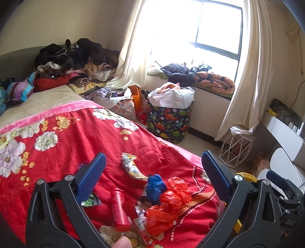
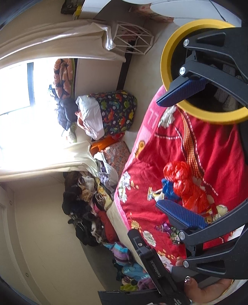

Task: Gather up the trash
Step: 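Move both open tools back over the trash on the bedspread, then grasp the red candy tube with the left tool while the right tool grasps the red plastic bag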

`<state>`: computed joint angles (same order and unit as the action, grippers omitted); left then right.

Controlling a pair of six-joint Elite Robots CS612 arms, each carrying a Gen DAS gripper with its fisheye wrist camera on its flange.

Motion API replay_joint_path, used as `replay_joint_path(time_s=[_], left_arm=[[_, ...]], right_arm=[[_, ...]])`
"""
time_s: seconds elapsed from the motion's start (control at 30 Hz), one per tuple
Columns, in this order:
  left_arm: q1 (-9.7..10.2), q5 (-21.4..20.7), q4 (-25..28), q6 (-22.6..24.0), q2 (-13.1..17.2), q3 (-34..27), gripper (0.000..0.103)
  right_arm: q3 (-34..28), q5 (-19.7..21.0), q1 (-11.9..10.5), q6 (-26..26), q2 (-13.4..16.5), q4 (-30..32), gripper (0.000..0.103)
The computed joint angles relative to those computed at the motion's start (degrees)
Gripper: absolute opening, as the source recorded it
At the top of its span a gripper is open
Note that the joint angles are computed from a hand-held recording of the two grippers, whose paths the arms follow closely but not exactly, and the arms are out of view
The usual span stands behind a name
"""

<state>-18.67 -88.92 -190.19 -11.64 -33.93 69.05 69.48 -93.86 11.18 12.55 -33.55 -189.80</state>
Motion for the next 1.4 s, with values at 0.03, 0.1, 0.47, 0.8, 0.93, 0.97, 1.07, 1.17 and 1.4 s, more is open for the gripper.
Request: replay_joint_path(time_s=[0.03, 0.1, 0.47, 0.8, 0.93, 0.97, 1.07, 1.17, 1.4], left_arm=[[0.02, 0.3, 0.04, 0.02, -0.04, 0.04, 0.092], [0.18, 0.91, 0.15, -0.07, -0.12, 0.18, 0.092], [1.57, 2.71, 2.47, -1.54, -0.52, 1.29, 0.092], [2.16, 2.76, 6.62, -0.37, -1.02, 2.78, 0.084], [2.85, -0.24, 11.0, -1.93, -0.74, 2.16, 0.073], [3.07, -1.28, 12.87, -2.41, -0.59, 1.78, 0.068], [3.36, -3.21, 16.28, -3.13, -0.27, 1.17, 0.059], [3.58, -5.23, 19.09, -3.95, 0.03, 0.72, 0.051], [3.53, -8.64, 24.61, -3.33, 0.91, -0.31, 0.046]], right_arm=[[-0.46, 0.55, 0.06, -0.18, 0.17, 0.57, 0.095], [-1.13, 1.28, 0.21, -0.53, 0.42, 1.39, 0.095], [-4.37, 4.03, 0.8, -2.98, 1.85, 5.66, 0.096], [-6.64, 3.18, 0.75, -2.46, 3.15, 8.35, 0.096], [-7.35, 3.03, 0.63, -2.1, 3.65, 9.44, 0.096], [-7.64, 2.98, 0.6, -1.95, 3.81, 9.88, 0.096], [-8.6, 3.38, 0.48, -1.37, 4.39, 11.52, 0.096], [-10.09, 4.2, 0.34, -0.86, 5.22, 14.15, 0.096], [-14.06, 3.02, 0.78, -2.15, 7.57, 18.97, 0.096]])
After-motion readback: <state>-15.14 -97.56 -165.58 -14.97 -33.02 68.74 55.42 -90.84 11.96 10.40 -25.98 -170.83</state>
